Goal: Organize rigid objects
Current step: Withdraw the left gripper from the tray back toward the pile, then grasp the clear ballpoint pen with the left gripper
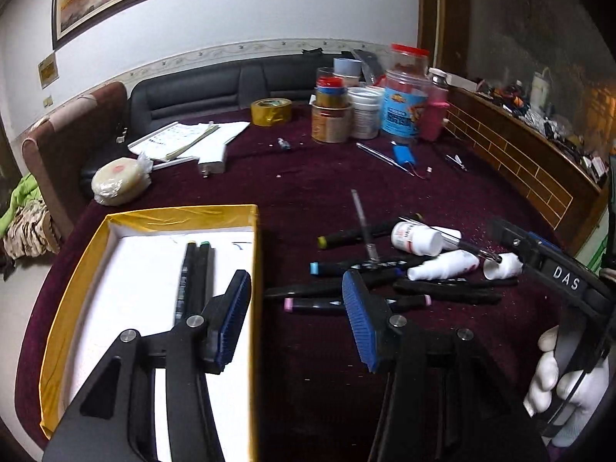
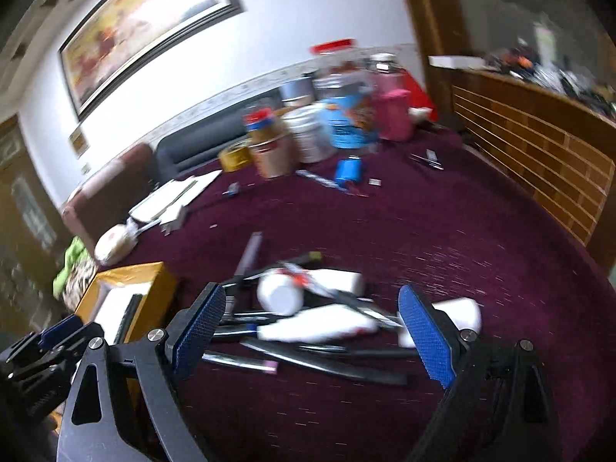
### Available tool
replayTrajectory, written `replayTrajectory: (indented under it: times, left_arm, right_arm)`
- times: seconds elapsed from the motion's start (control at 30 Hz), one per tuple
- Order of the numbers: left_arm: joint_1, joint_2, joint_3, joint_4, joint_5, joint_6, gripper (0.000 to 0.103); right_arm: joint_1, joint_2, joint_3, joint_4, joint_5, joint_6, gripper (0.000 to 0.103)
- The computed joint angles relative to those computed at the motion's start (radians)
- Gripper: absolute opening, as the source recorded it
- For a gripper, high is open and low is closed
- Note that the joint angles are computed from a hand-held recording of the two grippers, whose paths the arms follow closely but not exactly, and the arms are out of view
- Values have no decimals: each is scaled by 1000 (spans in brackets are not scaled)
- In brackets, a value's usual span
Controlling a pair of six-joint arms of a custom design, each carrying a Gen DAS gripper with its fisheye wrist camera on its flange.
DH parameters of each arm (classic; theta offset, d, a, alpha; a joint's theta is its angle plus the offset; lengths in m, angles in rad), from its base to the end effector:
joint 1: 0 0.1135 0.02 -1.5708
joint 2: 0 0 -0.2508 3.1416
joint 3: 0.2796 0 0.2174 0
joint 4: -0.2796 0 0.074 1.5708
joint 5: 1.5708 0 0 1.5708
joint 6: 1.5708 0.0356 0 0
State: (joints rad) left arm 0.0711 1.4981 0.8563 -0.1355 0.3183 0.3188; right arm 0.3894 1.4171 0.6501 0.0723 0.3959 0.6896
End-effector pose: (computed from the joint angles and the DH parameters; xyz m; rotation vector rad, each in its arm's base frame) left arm 0.2820 0.0089 0.2110 0.4378 2.2642 -0.1756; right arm 0.2418 0.0844 0.1911 0.5326 2.1415 0.1506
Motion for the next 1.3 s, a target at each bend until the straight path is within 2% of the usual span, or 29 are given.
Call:
replayTrajectory:
  times: [0.2, 0.3, 0.43, 0.63, 0.83, 0.97, 1.1, 1.27, 1.3]
  left_arm:
    - [-109, -34, -38, 8, -87, -28, 48]
    - [-153, -31, -44, 8, -123, -43, 55]
    - [-206, -8, -45, 22, -178, -56, 55]
    - [-246, 87, 4, 14, -227, -85, 55]
    - [-279, 177, 53, 14, -263, -112, 55]
    - [-266, 275, 172, -49, -236, -136, 55]
    - [-226, 416, 383, -177, -223, -198, 57]
    - [-259, 551, 540, -265, -266, -170, 57]
    - [-269, 574, 556, -273, -265, -160, 62]
  right_arm:
    - [-174, -121, -180, 86, -99, 6, 88]
    - [-251, -127, -242, 147, -157, -8, 88]
    - [-320, -105, -305, 239, -218, -20, 88]
    - [-394, -81, -352, 333, -338, 7, 88]
    - [-392, -71, -361, 356, -357, 9, 88]
    - [-393, -63, -359, 356, -374, 9, 88]
    - [-406, -48, -357, 363, -395, 13, 88]
    - [-426, -30, -358, 378, -429, 22, 88]
    - [-430, -24, -356, 380, -436, 23, 88]
